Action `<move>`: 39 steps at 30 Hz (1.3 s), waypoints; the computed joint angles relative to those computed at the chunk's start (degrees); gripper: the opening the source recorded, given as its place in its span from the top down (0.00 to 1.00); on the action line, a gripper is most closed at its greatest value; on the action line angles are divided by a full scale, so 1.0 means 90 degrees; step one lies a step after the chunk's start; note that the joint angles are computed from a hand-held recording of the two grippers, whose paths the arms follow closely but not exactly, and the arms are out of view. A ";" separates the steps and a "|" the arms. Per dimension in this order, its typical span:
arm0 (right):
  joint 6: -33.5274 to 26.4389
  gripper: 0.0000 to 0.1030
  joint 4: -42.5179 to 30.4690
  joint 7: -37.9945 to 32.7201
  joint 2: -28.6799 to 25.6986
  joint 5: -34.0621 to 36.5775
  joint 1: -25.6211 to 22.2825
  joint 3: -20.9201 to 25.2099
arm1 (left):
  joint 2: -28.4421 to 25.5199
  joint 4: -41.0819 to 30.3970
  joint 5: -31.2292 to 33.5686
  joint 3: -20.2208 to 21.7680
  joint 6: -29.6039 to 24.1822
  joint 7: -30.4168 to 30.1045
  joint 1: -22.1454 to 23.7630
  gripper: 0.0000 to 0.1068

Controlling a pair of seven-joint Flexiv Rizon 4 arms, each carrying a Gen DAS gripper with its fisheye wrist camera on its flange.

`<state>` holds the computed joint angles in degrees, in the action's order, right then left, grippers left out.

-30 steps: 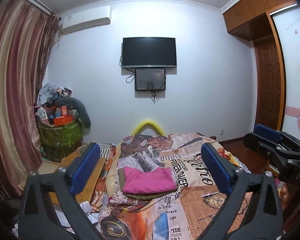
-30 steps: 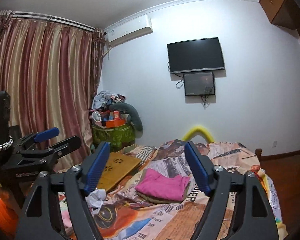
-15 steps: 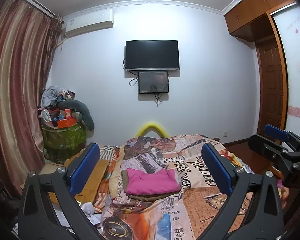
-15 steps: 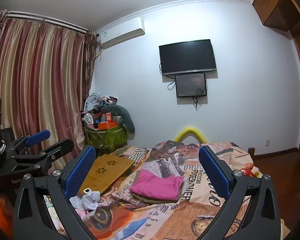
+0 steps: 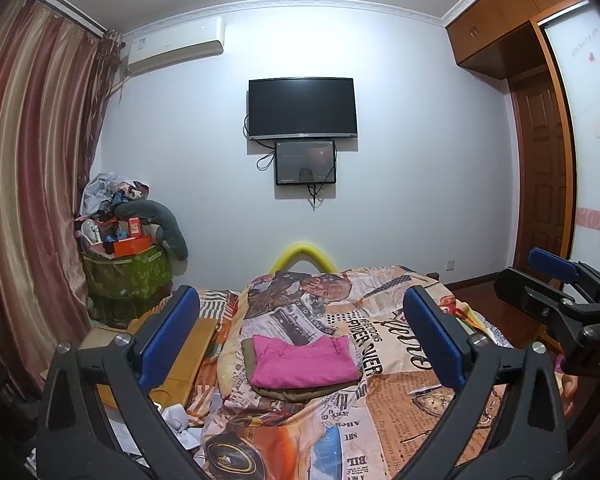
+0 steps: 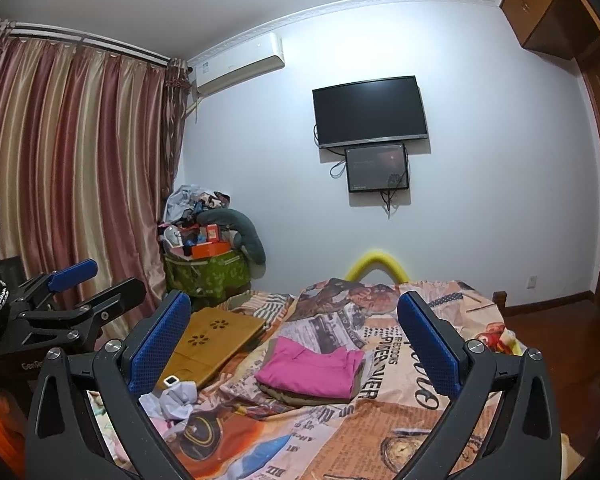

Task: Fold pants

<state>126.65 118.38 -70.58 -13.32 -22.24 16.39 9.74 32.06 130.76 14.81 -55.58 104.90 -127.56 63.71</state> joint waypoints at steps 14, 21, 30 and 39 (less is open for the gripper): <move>-0.0025 0.00 0.0036 0.0149 0.0059 -0.0114 -0.0106 0.0002 | -0.0331 -0.0104 0.0104 -0.0121 -0.0009 0.0033 0.0042 0.04; -0.0039 0.00 -0.0007 0.0148 0.0021 -0.0054 -0.0102 -0.0004 | -0.0422 -0.0154 0.0173 -0.0161 0.0020 0.0071 0.0060 0.04; 0.0008 0.00 0.0031 0.0151 0.0020 -0.0027 -0.0091 -0.0021 | -0.0715 -0.0164 0.0219 -0.0169 0.0172 0.0200 -0.0020 0.04; -0.0024 0.00 0.0026 0.0161 0.0034 0.0012 -0.0079 -0.0014 | -0.0964 -0.0153 0.0154 -0.0134 0.0204 0.0343 -0.0163 0.04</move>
<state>126.44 118.61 -69.13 -13.02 -22.14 15.68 9.61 23.39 129.38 16.20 -56.78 106.74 -124.48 62.24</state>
